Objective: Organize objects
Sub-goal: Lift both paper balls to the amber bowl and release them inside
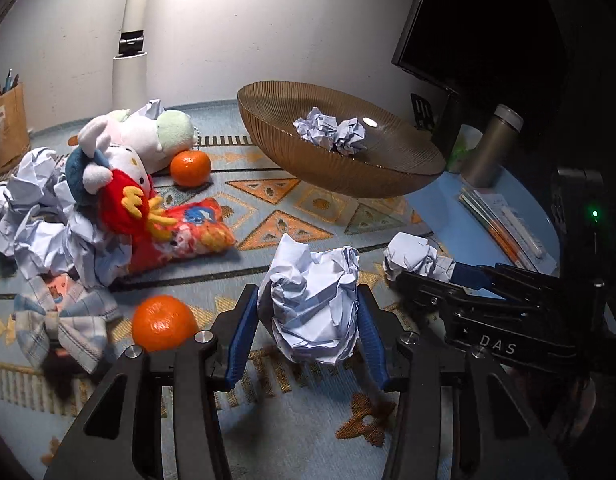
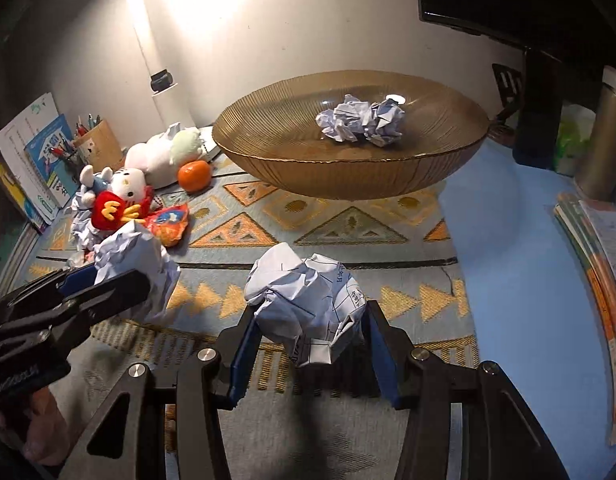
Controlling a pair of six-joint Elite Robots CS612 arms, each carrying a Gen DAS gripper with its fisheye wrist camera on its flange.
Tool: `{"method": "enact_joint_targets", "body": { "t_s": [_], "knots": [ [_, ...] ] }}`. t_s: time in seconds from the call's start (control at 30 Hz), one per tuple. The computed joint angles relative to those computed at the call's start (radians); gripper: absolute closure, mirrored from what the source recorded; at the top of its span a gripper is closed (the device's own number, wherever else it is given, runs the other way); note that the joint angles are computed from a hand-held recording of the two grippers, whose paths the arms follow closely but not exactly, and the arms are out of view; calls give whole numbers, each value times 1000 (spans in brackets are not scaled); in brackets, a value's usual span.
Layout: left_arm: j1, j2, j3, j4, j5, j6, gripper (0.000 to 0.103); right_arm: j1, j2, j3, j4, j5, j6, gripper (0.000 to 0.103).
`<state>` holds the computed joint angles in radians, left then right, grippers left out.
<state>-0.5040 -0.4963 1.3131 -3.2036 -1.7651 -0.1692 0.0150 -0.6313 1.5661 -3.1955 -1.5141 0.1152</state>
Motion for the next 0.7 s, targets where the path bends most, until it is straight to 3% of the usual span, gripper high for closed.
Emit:
{"method": "enact_joint_targets", "body": {
  "t_s": [0.1,0.13,0.17,0.2,0.53,0.7],
  "knots": [
    [-2,0,2,-9,14,1,58,-5,0,1,10,9,10,51],
    [1,2,-3,-2,5,-5,58,-7,0,3,-1,14,14,46],
    [2,4,-8,16,2,-11,58,-8,0,6,-10,15,20,33],
    [3,5,-11,27,2,-15,58,-9,0,8,-21,11,26,29],
    [2,7,-5,4,-9,2,58,-7,1,6,-7,2,40,30],
    [2,6,-5,5,-9,4,58,-8,3,4,-2,13,35,50]
  ]
}}
